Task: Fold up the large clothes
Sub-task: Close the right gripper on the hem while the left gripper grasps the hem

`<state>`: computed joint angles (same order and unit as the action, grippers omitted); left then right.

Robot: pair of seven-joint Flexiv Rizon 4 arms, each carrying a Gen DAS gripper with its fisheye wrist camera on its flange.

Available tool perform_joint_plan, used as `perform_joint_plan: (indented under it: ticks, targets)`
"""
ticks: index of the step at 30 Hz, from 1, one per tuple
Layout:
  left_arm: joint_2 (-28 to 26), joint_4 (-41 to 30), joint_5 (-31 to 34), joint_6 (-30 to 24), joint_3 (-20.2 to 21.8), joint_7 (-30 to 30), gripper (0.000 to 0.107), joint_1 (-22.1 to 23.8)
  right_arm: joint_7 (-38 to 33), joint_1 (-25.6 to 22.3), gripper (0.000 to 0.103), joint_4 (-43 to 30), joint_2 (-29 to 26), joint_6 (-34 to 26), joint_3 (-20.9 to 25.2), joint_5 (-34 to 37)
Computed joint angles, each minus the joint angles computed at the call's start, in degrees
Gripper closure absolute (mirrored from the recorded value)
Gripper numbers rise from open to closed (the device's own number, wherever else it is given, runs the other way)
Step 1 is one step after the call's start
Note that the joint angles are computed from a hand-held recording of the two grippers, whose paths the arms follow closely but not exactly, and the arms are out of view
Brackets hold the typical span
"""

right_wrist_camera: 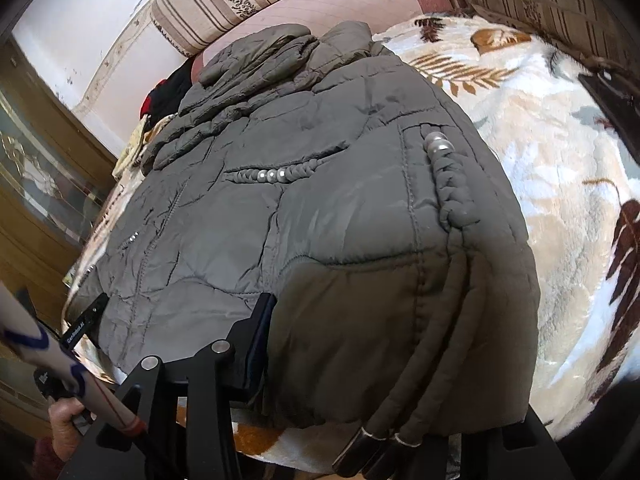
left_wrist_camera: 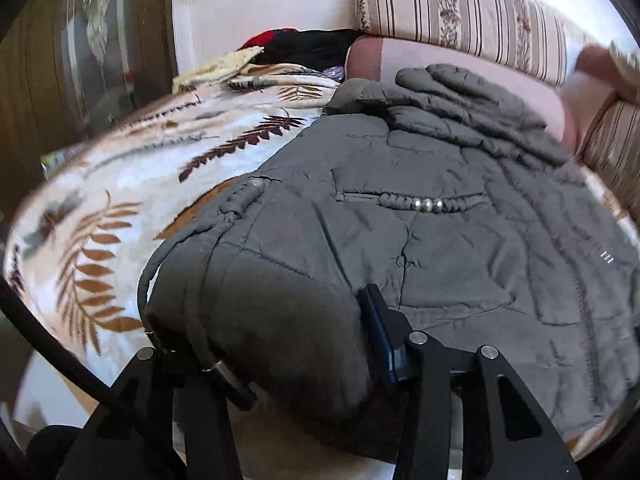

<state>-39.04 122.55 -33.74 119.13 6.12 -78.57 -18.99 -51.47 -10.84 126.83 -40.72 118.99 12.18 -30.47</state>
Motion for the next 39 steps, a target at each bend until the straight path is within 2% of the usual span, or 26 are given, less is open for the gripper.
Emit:
perform_joint_plan:
  ticks: [2, 5, 7, 11, 17, 26, 39]
  targets:
    - [-0.8, -0.5, -2.9, 0.2, 2.3, 1.6, 0.060, -3.1, -0.3, 0.9, 0.057, 0.0, 0.0, 0.5, -0.6, 1.0]
    - [-1.1, -1.1, -6.0, -0.6, 3.4, 3.8, 0.060, -5.1, 0.9, -1.6, 0.070, -0.3, -0.6, 1.1, 1.1, -1.1]
    - [-1.0, -1.4, -8.6, -1.8, 4.9, 6.1, 0.064, -7.2, 1.0, -1.2, 0.074, 0.0, -0.3, 1.9, 0.6, -1.1]
    - [-0.7, -1.4, -12.0, -2.3, 6.2, 9.1, 0.074, -9.7, -2.7, 5.5, 0.078, 1.3, 2.2, 2.5, -4.0, 4.4]
    - [-1.0, -2.1, -18.5, -2.9, 8.0, 14.0, 0.077, -13.6, -4.5, 5.9, 0.078, 1.7, 2.8, 2.9, -4.0, 6.2]
    - [-0.3, -1.8, -22.9, 0.2, 4.5, 18.9, 0.080, -13.0, -7.0, 7.8, 0.081, 2.8, 3.7, 5.1, -5.0, 9.7]
    - [1.6, -0.2, -24.3, 3.6, -1.3, 21.9, 0.081, -9.4, -8.2, 8.7, 0.083, 3.9, 4.9, 6.6, -5.5, 11.8]
